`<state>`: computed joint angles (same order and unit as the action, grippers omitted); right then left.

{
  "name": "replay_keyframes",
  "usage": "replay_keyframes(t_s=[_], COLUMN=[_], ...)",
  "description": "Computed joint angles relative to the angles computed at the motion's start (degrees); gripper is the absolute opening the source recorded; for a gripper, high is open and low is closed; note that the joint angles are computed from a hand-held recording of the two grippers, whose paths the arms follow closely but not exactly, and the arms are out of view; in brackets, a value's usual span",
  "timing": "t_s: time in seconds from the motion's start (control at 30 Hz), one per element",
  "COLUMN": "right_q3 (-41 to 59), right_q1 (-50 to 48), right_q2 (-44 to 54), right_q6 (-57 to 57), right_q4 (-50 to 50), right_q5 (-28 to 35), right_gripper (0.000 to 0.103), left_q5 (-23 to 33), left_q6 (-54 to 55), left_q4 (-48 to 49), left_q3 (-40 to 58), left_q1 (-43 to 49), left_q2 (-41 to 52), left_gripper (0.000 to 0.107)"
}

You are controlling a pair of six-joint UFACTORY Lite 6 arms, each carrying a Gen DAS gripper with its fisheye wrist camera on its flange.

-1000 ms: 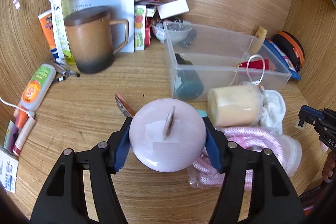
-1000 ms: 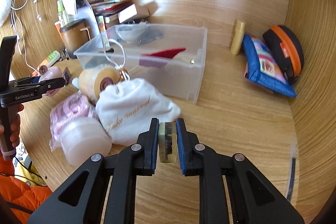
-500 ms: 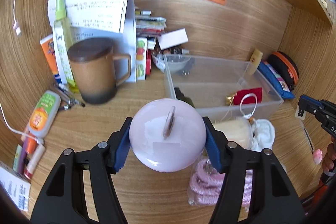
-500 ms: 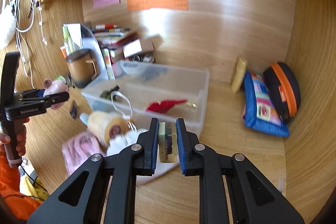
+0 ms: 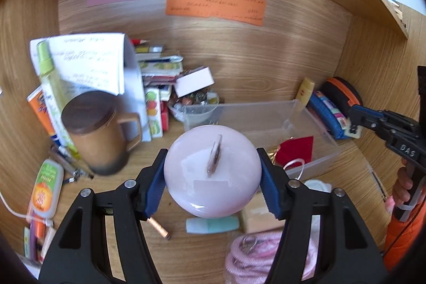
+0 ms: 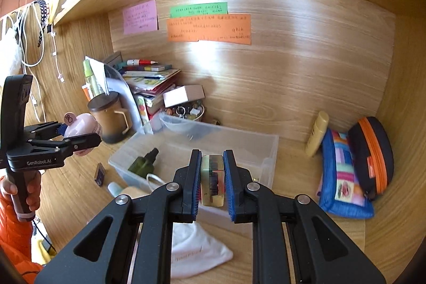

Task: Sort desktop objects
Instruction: 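Carry the compact and block into the clear box and open both grippers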

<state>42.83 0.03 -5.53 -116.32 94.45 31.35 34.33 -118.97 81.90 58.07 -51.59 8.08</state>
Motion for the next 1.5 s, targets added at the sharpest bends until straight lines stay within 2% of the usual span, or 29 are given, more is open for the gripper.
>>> replay_keyframes(t_s=[0.5, 0.83, 1.5], right_q3=[13.1, 18.8, 24.9], right_q1=[3.1, 3.3, 5.6], right_q2=[15.7, 24.0, 33.3], right_q6=[2.4, 5.6, 14.1], right_q4=[-0.9, -4.3, -14.8], right_q5=[-0.4, 0.1, -4.4], right_gripper=[0.015, 0.015, 0.015], left_q5=[-7.6, -12.0, -11.8], left_q6=[11.7, 22.6, 48.4], left_q4=[-5.2, -14.3, -37.9], left_q3=[15.1, 25.2, 41.8], left_q1=[6.4, 9.8, 11.3], left_q2=[12.3, 23.0, 38.3], left_gripper=[0.063, 0.063, 0.063])
